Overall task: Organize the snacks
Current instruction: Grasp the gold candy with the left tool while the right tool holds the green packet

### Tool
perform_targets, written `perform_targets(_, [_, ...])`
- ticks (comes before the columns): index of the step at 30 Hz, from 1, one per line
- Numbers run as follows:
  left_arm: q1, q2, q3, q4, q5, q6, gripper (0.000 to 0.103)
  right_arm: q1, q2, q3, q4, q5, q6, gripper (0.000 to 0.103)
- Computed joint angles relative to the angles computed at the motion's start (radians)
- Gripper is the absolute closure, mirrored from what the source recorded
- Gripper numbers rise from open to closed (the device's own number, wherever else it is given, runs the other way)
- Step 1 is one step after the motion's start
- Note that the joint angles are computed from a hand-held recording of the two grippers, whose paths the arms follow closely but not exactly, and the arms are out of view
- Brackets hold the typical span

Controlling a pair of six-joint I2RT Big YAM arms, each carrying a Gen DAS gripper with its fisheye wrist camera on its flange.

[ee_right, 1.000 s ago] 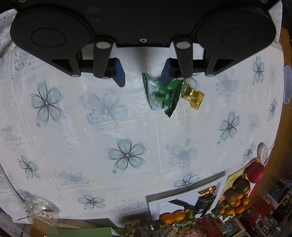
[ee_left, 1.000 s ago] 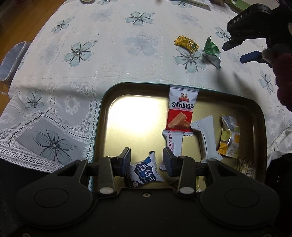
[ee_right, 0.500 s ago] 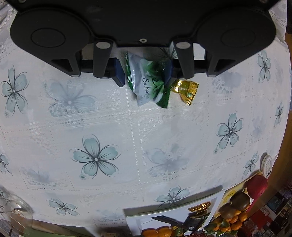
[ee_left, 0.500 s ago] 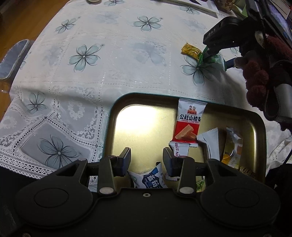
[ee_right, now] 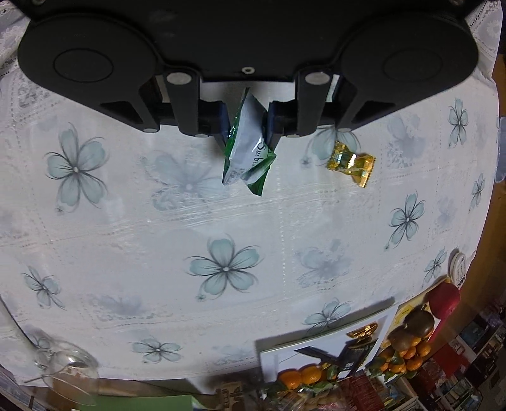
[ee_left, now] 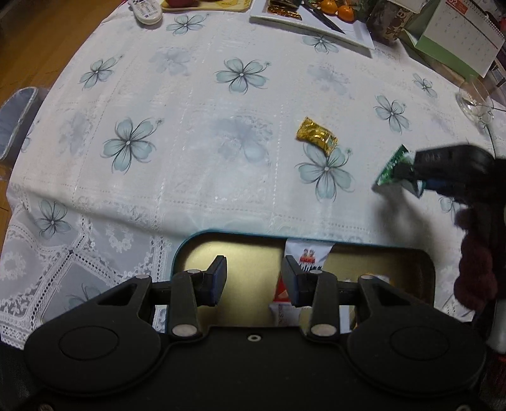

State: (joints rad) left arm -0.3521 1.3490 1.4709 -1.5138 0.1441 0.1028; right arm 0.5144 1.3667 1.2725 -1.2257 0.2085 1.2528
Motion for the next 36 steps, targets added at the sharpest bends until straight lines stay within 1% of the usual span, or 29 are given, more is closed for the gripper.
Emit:
perform_targets(3, [-0.027, 0.062, 0.064, -0.008, 0.020, -0.039, 0.055, 0.009, -0.073, -0.059, -0.009, 0.028, 0.029, 0.079])
perform_targets(7, [-0.072, 0.142, 0.141, -0.001, 0.012, -0.118, 0.055, 0.013, -0.175, -0.149, 0.031, 0.046, 0.080, 0.079])
perform_targets(9, [-0.095, 0.180, 0.173, 0.017, 0.012, -0.154, 0.055, 0.023, -0.210, -0.174, 0.042, 0.083, 0.095, 0.079])
perform_targets(13, [-0.144, 0.240, 0.206, 0.069, -0.033, -0.222, 0.055, 0.025, -0.250, -0.210, 0.061, 0.123, 0.077, 0.079])
perform_targets(16, [-0.170, 0.279, 0.218, 0.093, -0.043, -0.249, 0.055, 0.027, -0.266, -0.235, 0.075, 0.133, 0.072, 0.079])
perform_targets(20, [-0.198, 0.318, 0.221, 0.115, -0.068, -0.286, 0.055, 0.022, -0.277, -0.263, 0.081, 0.099, 0.085, 0.079])
perform_targets(22, [-0.204, 0.329, 0.220, 0.125, -0.079, -0.312, 0.055, 0.022, -0.283, -0.267, 0.091, 0.097, 0.083, 0.079])
perform_targets(25, [-0.202, 0.337, 0.218, 0.142, -0.076, -0.346, 0.055, 0.026, -0.289, -0.265, 0.104, 0.105, 0.078, 0.079])
perform_targets(33, [-0.208, 0.375, 0.244, 0.128, -0.121, -0.396, 0.054, 0.039, -0.286, -0.262, 0.110, 0.100, 0.072, 0.079])
perform_targets(36, [-0.210, 0.388, 0.250, 0.121, -0.122, -0.404, 0.055, 0.042, -0.284, -0.261, 0.115, 0.098, 0.061, 0.079])
